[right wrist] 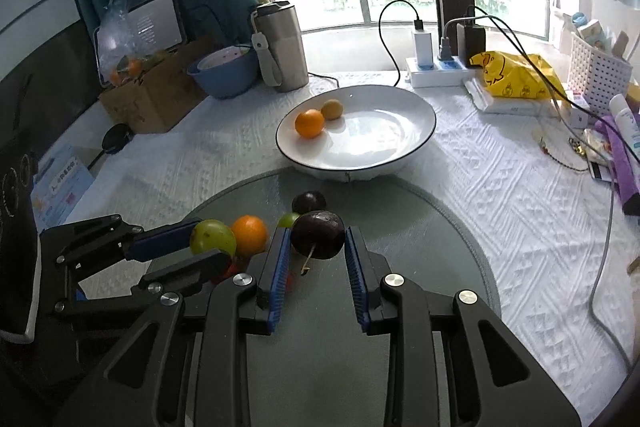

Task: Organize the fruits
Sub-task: 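Carry the plum and green fruit into the white bowl and open both tools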

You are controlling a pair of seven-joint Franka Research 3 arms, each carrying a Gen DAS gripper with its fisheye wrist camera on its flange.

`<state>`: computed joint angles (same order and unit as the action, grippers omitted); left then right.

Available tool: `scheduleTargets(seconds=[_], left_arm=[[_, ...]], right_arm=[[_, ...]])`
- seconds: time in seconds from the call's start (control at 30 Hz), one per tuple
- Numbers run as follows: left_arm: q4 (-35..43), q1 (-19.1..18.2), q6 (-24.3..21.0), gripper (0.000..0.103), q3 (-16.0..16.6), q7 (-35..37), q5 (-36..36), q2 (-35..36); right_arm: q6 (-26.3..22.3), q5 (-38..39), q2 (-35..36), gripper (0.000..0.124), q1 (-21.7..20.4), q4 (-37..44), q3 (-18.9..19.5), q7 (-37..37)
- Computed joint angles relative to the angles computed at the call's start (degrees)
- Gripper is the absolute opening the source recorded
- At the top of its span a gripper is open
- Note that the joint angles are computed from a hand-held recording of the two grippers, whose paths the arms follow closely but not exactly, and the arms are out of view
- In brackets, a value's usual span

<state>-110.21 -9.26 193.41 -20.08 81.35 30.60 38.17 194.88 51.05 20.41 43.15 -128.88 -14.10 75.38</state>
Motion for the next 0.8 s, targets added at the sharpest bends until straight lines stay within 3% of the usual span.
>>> scheduleTargets(seconds=[0.37, 0.57, 0.8], left_arm=[[7.78, 4.26, -4.99, 0.028, -5.82, 2.71, -0.60, 5.07], [13.12, 5.00, -7.55, 0.028, -8.17, 6.61, -2.68, 8.40], [21.19, 3.95, -11.27, 0.028, -9.90, 12.04, -6.60, 13.19]], right_arm=[[-2.81, -2.70, 2.00, 0.030, 4.47, 2.74, -7.62, 2.40], [-3.65, -7.43, 3.08, 0.030, 3.50, 3.78, -8.82, 6.19], [-3.63, -12.09, 4.36, 0.030, -0.64, 5.15, -7.04, 9.49]])
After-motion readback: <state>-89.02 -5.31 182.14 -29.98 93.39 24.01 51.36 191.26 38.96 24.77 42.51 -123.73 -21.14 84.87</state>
